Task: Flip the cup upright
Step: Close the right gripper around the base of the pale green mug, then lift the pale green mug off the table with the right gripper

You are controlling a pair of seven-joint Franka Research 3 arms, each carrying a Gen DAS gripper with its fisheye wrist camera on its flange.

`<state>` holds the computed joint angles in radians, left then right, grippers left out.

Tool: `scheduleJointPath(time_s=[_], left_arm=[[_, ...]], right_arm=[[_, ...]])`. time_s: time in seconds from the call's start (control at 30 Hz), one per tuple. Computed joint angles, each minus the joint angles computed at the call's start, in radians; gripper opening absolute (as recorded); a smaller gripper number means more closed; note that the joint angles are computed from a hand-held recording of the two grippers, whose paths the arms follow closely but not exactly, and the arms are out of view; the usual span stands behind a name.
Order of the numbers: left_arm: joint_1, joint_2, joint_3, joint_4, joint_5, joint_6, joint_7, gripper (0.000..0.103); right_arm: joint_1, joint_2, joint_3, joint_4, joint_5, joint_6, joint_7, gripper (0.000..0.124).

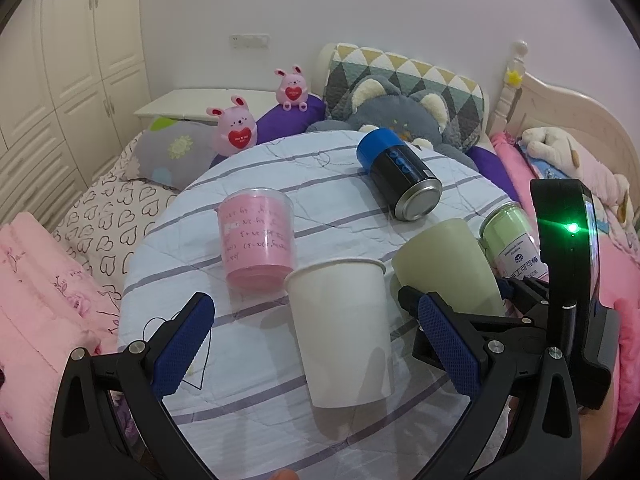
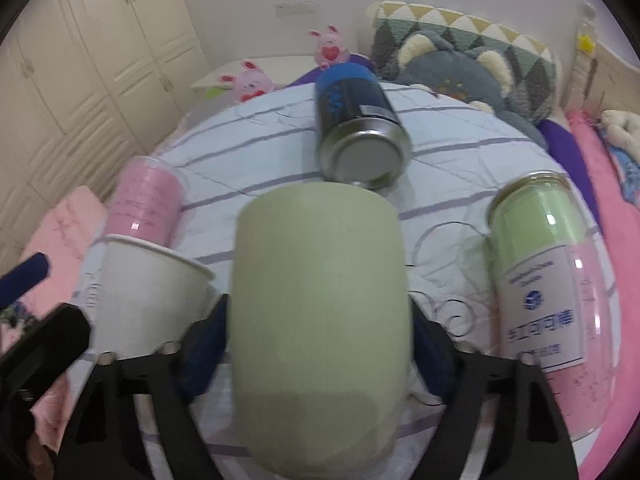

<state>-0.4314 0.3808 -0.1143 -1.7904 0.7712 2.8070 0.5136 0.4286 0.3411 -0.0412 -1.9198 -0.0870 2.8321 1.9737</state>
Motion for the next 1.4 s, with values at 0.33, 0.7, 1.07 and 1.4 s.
scheduleJointPath(time_s=[0.33,0.7,1.07,1.4], left_arm=[[-0.004,0.0,-0.006,0.003,-0.008,-0.015,0.025,0.103],[-0.006,-0.019,-0.008,-0.013,0.014,-0.013,-0.002,0.103],[-0.004,-0.072,-0.022,-0.082,0.044,0.01,-0.02,0.103],[0.001,-0.141,-0.038,-0.173,0.082,0.019,-0.054,0.103]], right_arm=[[-0.002,-0.005,0.003,-0.005,0.009,0.005,-0.004,0.079],[0.001,-0.021,0.002,-0.017,0.003,-0.007,0.006,0.079],[-0.01,-0.081,0.022,-0.086,0.008,-0.019,0.032,0.079],[-0.01,-0.159,0.042,-0.193,-0.027,0.014,0.111,0.079]])
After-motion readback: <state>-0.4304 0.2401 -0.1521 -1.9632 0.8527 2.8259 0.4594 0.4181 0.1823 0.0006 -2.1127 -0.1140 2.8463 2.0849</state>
